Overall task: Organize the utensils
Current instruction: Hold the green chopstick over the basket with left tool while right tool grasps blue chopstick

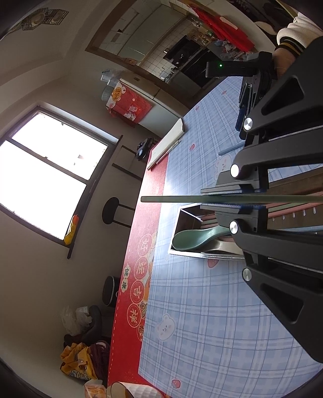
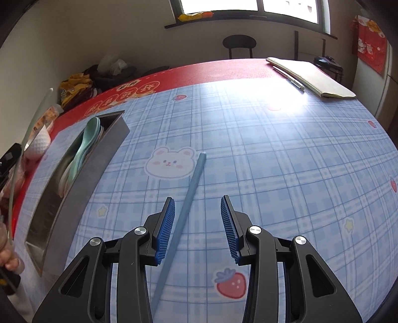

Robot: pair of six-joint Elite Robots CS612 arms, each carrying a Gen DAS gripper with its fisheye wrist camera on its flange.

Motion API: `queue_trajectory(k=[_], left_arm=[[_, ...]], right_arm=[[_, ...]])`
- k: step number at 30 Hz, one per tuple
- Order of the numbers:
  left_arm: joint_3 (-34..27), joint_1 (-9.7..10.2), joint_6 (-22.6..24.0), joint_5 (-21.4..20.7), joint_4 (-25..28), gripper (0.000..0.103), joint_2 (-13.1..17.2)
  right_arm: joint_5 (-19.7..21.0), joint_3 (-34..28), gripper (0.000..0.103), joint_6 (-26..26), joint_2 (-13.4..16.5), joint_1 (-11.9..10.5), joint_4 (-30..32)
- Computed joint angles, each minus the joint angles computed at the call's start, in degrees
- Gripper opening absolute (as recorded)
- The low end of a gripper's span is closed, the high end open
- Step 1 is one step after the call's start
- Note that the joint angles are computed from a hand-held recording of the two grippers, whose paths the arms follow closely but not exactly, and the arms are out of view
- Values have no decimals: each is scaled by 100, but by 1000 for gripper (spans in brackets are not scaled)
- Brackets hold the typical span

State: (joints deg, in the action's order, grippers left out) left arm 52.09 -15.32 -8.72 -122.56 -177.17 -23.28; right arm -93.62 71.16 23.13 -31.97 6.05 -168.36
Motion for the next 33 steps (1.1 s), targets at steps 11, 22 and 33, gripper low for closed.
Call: queue_trajectory(k=[11,22,33], left_arm=[[12,-2,-19,41,-6,6,0],[-24,-1,-58,25,62,6,24],[-149,32,-300,-254,275,6,101]], right_arm=[[-45,-101,37,-309,37,93,272],[-458,-223,13,-441,81,167,450],[-86,79,6,-168,7,50,-489]])
